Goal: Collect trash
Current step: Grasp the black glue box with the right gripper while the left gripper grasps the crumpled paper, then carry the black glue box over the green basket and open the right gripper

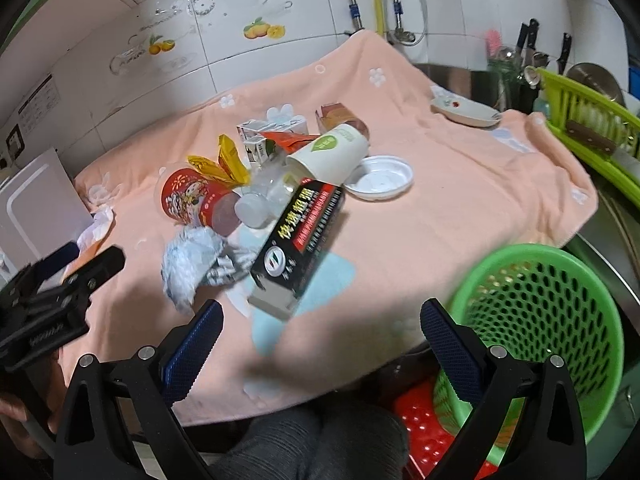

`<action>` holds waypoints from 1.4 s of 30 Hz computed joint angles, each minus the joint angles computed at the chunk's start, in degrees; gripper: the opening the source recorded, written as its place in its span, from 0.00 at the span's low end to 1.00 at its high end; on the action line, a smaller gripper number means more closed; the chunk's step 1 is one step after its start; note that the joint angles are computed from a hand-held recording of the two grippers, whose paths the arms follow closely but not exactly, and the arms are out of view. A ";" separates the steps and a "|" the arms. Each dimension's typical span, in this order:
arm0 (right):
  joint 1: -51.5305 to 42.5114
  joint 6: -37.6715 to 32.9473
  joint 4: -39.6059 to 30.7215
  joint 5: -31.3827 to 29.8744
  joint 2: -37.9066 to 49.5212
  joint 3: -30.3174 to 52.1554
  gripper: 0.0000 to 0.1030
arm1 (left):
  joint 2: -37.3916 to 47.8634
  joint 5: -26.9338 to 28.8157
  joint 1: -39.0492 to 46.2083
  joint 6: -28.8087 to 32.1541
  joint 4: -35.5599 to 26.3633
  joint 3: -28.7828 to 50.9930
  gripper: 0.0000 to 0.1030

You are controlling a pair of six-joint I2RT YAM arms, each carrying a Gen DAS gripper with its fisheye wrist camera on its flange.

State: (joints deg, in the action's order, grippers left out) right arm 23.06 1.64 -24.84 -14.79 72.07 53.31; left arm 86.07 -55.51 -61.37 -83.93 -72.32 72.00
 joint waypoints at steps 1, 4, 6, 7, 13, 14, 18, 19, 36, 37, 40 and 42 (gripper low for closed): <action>0.41 0.57 0.11 -0.15 1.48 1.14 0.93 | -0.72 0.04 0.40 0.09 0.00 -0.57 0.95; 1.56 2.34 0.49 -0.37 6.07 4.85 0.92 | -2.15 -0.02 1.11 -0.24 -0.64 -1.68 0.95; 1.97 3.38 0.30 -0.94 9.08 7.40 0.90 | -3.63 0.25 1.50 0.14 -0.01 -2.99 0.95; 2.18 3.74 0.20 -1.23 10.47 8.55 0.88 | -4.01 0.43 1.57 0.25 0.29 -3.44 0.95; 4.34 6.09 -1.14 -0.11 19.50 16.51 0.82 | -7.02 2.01 2.35 3.34 4.50 -7.55 0.95; 4.39 6.47 -1.27 -0.29 20.44 17.25 0.82 | -7.48 2.47 2.61 4.46 5.65 -8.27 0.95; 4.67 7.93 -2.80 -0.59 26.20 22.48 0.78 | -8.00 3.29 3.20 8.48 9.04 -9.97 0.95; 4.77 8.18 -3.45 -0.69 27.59 23.80 0.78 | -8.02 3.62 3.51 9.94 10.27 -10.40 0.95; 3.95 8.12 -6.09 -2.19 33.24 28.22 0.48 | -3.32 12.63 10.33 31.01 29.55 -12.12 0.95; 3.67 7.90 -5.95 -2.46 32.81 27.88 0.48 | -2.77 12.94 10.63 31.73 29.90 -11.85 0.95; 2.77 7.42 -5.56 -3.26 31.54 26.80 0.47 | -0.07 13.33 11.48 35.43 31.61 -10.56 0.95; 2.09 6.92 -5.22 -4.07 30.43 25.66 0.46 | 2.08 13.41 12.02 37.58 31.80 -9.32 0.95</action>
